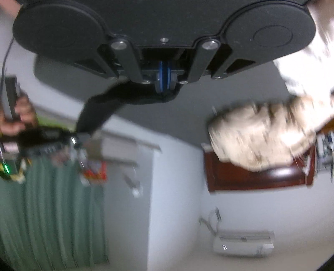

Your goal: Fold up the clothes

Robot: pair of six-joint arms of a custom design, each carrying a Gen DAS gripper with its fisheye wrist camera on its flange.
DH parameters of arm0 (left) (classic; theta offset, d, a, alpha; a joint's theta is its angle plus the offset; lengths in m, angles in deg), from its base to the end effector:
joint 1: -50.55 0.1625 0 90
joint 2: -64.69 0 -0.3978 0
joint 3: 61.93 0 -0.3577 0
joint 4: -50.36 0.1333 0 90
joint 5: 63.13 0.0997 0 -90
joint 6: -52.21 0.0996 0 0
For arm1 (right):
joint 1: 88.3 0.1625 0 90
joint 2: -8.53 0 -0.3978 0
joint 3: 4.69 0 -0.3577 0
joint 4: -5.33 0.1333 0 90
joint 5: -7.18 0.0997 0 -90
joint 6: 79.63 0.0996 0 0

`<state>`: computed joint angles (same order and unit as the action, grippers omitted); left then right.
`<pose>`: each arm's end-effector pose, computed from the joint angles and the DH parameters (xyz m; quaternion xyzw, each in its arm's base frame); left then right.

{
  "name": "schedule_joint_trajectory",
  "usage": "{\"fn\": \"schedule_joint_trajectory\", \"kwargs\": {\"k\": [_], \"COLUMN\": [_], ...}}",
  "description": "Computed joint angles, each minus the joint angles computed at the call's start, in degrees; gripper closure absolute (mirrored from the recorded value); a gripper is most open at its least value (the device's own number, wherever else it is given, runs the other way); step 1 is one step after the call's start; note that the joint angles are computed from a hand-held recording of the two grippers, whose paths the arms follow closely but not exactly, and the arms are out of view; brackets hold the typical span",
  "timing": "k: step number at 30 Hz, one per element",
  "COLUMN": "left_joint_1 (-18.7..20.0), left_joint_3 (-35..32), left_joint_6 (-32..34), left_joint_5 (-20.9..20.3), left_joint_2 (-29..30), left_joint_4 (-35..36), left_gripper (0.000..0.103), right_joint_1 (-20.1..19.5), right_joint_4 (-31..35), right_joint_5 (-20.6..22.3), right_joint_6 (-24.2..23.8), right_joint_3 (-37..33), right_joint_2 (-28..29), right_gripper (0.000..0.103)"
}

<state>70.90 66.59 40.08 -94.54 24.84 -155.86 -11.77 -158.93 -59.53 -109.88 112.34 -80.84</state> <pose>-0.3236 -0.3529 0.0599 0.3054 0.7986 -0.4681 0.2233 0.0617 -0.4838 0.4038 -0.2102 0.8783 -0.4286 0.0278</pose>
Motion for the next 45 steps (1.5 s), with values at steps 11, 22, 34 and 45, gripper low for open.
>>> {"fn": "schedule_joint_trajectory", "kwargs": {"k": [11, 22, 34, 45], "left_joint_1": [-3.4, -10.2, -10.1, 6.3], "left_joint_3": [6.2, 6.9, -6.3, -21.0], "left_joint_6": [-25.5, -11.6, 18.4, 17.4], "left_joint_5": [-4.5, 8.3, 1.2, -8.8], "left_joint_2": [9.5, 3.5, -6.7, -1.5], "left_joint_4": [4.5, -2.4, -12.6, 1.3], "left_gripper": [0.098, 0.098, 0.098, 0.098], "right_joint_1": [-17.9, -15.0, -4.6, 5.7], "right_joint_4": [-0.1, -0.6, -6.1, -6.8], "right_joint_5": [0.2, 13.7, 23.0, 3.2], "right_joint_6": [-3.4, 2.3, 13.7, 13.3], "right_joint_3": [14.5, 13.8, 4.4, -11.9], "right_joint_2": [-9.5, -15.7, -18.3, 1.8], "right_gripper": [0.1, 0.1, 0.1, 0.1]}}
